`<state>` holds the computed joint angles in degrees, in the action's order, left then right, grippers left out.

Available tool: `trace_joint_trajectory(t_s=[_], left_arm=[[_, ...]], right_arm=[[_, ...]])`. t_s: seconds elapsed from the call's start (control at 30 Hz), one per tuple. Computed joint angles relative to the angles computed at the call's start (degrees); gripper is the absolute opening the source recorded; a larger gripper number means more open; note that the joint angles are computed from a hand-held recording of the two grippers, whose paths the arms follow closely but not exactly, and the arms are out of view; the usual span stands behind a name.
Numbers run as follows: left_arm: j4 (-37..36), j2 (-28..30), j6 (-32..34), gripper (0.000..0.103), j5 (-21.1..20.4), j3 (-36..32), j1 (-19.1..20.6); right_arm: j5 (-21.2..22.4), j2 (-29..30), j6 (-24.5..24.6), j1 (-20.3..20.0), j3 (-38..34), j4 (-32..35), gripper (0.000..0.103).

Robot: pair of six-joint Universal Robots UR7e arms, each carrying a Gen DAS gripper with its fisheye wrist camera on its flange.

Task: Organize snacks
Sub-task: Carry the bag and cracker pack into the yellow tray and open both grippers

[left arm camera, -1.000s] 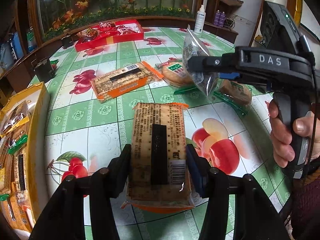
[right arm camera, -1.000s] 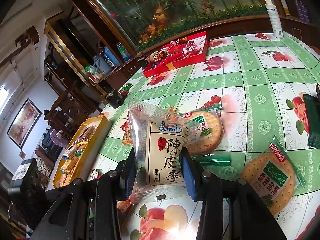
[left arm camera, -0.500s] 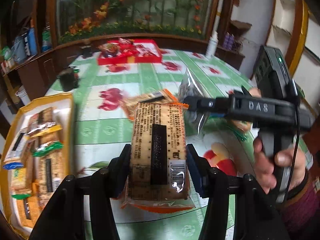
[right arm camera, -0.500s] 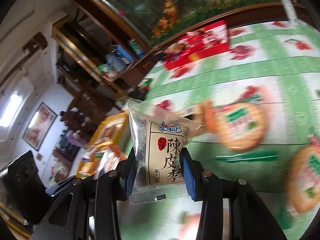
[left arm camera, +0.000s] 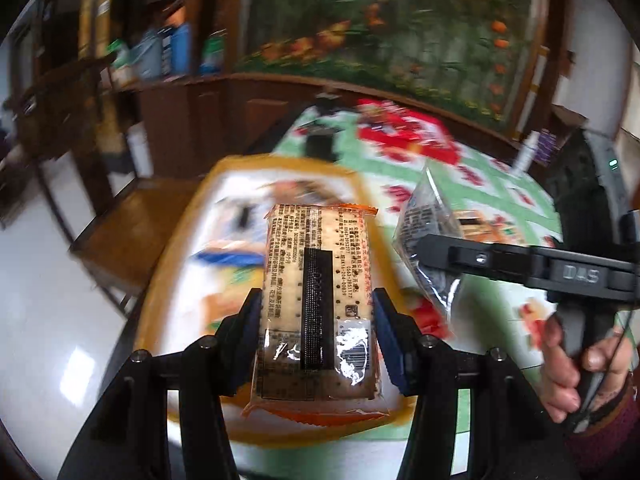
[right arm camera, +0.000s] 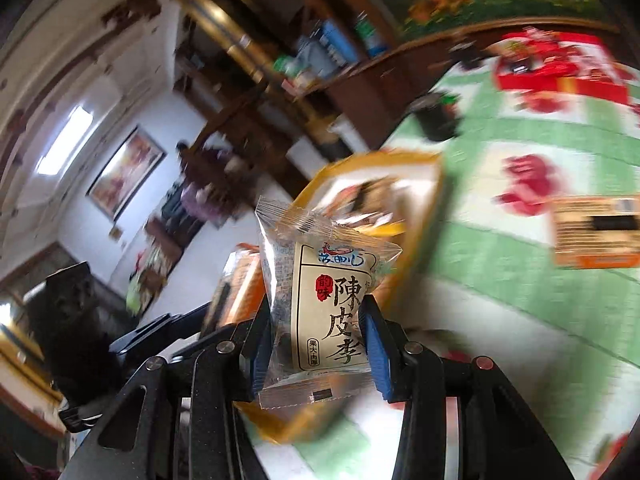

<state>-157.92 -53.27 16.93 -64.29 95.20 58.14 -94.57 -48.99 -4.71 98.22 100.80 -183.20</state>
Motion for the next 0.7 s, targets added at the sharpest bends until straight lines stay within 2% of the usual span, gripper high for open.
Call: trace_joint_trajectory(t_s=[0.03, 0.13, 0.23, 0.27, 0.43, 0.5, 0.53, 0.6, 0.67, 0.7], left_arm=[[0.1, 0.1, -0.5, 0.053, 0.8, -0.3, 0.6], [0.9, 0.1, -1.7, 0.053, 1.4, -0.7, 2.2], [0.2, 0.5, -1.5, 0.053, 0.9, -0.9, 3.1], [-0.3, 0.7, -1.3, 0.053, 1.2, -0.9, 3.0], [-2.8, 1.3, -0.5, 0.053, 3.0, -0.5, 2.8], [-3.2, 1.2, 0.4, 0.053, 3.2, 0.1, 2.7], [-3.7, 1.0, 1.0, 0.054, 3.4, 0.6, 2.7], [-3.8, 1.0, 1.5, 0.059, 3.1, 0.7, 2.6], [-4.1, 1.0, 1.4, 0.07, 2.6, 0.6, 2.5], [-4.5, 0.8, 1.4, 0.071, 2.5, 0.7, 2.4]], right_arm=[[-0.2, 1.1, 0.0, 0.3, -1.5, 1.2, 0.046], [-7.1, 5.1, -1.4, 2.8, -6.1, 2.3, 0.047], [-7.7, 6.9, -1.0, 3.4, -9.0, 4.6, 0.047], [-9.5, 8.1, 0.0, 3.7, -10.8, 6.5, 0.047], [-18.7, 13.9, -3.5, 4.9, -17.1, 4.4, 0.046], [-17.4, 13.6, -3.3, 4.6, -16.7, 3.3, 0.048], [-15.3, 13.0, -3.5, 4.1, -15.8, 2.7, 0.049], [-12.6, 12.1, -3.0, 3.5, -15.0, 3.6, 0.055], [-10.2, 11.3, -2.6, 3.0, -14.2, 3.2, 0.058], [-9.2, 10.8, -2.8, 3.0, -13.4, 2.2, 0.061]])
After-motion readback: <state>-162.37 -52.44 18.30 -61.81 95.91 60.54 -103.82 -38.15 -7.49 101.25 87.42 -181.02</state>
